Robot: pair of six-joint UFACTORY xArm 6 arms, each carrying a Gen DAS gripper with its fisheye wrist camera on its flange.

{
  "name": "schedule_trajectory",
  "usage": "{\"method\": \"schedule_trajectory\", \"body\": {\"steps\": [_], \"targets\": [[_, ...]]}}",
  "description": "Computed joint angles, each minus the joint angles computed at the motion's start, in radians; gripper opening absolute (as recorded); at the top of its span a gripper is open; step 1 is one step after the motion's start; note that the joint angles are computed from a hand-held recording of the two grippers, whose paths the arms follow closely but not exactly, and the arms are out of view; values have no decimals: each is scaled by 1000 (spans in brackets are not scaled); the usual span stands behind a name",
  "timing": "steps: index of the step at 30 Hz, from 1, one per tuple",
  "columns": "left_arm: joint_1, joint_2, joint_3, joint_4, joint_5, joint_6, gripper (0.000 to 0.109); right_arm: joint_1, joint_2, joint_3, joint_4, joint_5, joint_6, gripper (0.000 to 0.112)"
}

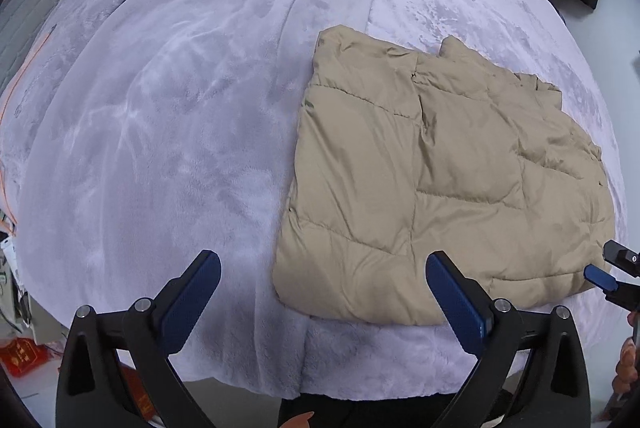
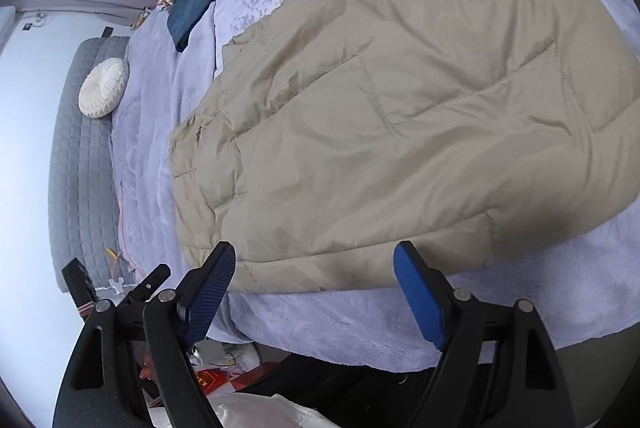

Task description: Fold large clothes

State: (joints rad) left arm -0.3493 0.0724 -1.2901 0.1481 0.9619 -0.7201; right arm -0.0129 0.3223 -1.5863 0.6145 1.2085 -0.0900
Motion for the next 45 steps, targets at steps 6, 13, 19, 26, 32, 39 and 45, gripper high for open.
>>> {"method": "schedule_trajectory", "body": {"steps": [6, 13, 19, 26, 32, 39, 45], "targets": [[53, 75, -69, -81, 4, 147, 103, 73, 29, -29, -40, -51, 73, 87], [99, 133, -94, -189, -25, 284, 103, 123, 78, -82, -102, -48, 153, 87], [119, 179, -121, -232, -25, 359, 103, 161, 80, -79, -118, -83, 184, 87], [129, 213, -130, -251, -50, 359, 103, 182, 108, -103, -141, -100, 195, 88], [137, 243, -145, -293, -56, 379, 103, 202, 144, -145, -206, -160, 173, 88], [166, 254, -129, -502, -117, 519, 103, 206, 255, -295, -248, -73, 161, 89], [242, 277, -142, -810, -129, 747, 103, 184, 313, -352, -221, -22, 181, 89]]}}
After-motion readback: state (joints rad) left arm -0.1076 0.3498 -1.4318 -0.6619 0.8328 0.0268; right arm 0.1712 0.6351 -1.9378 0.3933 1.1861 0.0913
